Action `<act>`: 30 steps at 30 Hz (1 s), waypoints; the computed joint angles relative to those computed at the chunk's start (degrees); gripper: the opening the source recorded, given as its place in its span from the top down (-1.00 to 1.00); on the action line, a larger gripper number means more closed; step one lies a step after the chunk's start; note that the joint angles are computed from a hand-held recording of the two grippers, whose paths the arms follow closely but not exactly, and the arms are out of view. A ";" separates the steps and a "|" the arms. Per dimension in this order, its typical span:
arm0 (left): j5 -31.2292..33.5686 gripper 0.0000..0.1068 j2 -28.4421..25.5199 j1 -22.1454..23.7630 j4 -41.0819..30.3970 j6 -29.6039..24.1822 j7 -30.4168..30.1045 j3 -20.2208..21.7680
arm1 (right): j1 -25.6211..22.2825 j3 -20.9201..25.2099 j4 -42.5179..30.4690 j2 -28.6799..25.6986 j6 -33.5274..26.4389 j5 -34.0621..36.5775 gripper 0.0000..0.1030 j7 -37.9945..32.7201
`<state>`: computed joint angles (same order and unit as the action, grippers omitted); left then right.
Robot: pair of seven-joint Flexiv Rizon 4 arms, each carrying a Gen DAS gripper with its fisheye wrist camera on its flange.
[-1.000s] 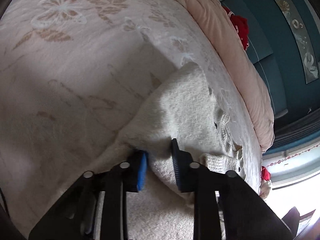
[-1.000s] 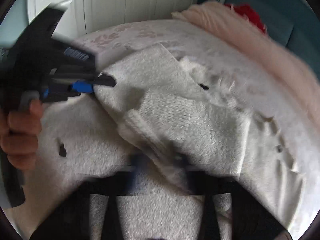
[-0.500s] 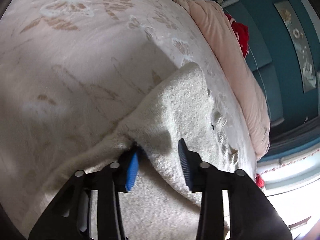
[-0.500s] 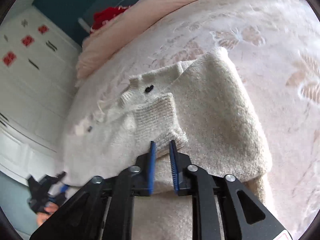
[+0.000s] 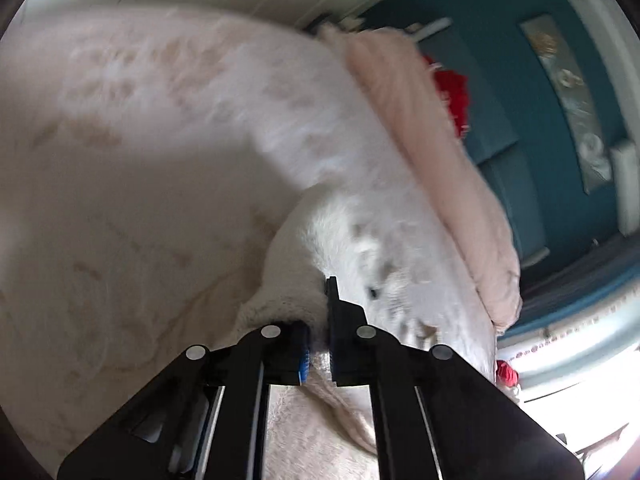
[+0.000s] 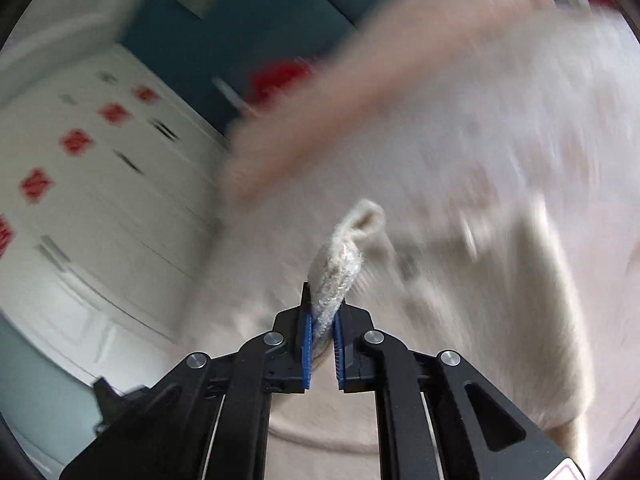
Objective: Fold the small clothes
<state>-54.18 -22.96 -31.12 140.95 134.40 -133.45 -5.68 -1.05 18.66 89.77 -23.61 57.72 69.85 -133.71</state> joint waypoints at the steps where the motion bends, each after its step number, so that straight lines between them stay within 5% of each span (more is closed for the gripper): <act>1: 0.87 0.88 -0.04 0.26 0.03 -0.06 -0.30 -0.07 | -0.72 0.08 0.36 0.75 1.05 1.34 0.84 -2.17; 3: 6.67 0.88 -1.97 3.23 -0.79 -3.20 -2.23 -0.45 | 2.64 -2.41 1.46 -1.54 5.46 -7.18 0.85 2.86; 6: 3.16 0.89 -5.74 1.38 -4.47 -10.06 0.27 0.61 | 9.73 -9.53 2.20 -8.28 2.80 -23.93 0.84 20.12; 11: -3.90 0.88 -6.00 -3.99 -5.49 -8.56 4.55 2.69 | 2.24 -0.33 2.72 -6.19 7.02 -17.41 0.85 11.63; 14: -0.45 0.87 -6.28 -1.34 -5.27 -10.65 2.81 1.53 | 3.60 -2.26 3.59 -8.69 7.75 -23.32 0.85 18.38; 19: -15.52 0.80 -6.75 -9.13 -8.70 -12.33 17.36 3.83 | 1.32 0.39 4.44 -8.54 7.22 -27.70 0.68 21.23; 22: -28.25 0.74 -3.21 -13.10 -8.89 -9.86 28.26 1.10 | 1.86 0.46 10.39 -3.59 15.89 -29.53 0.66 21.26; 24: -37.48 0.69 -0.79 -15.53 -9.81 -3.23 35.88 -2.20 | 2.40 1.21 14.24 -0.59 22.70 -31.16 0.64 20.65; 28: -37.65 0.54 -1.59 -11.92 -15.18 1.25 45.25 -4.90 | -2.70 9.68 9.65 -1.07 12.46 -27.67 0.72 14.51; 30: -37.16 0.17 -3.96 -8.25 -20.40 0.17 50.57 -6.25 | 0.03 10.71 6.23 -3.01 8.25 -26.88 0.76 12.76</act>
<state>-91.33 -26.92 -39.37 120.54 134.57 -82.88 -11.93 -1.02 29.37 96.00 -26.62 65.97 42.97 -120.95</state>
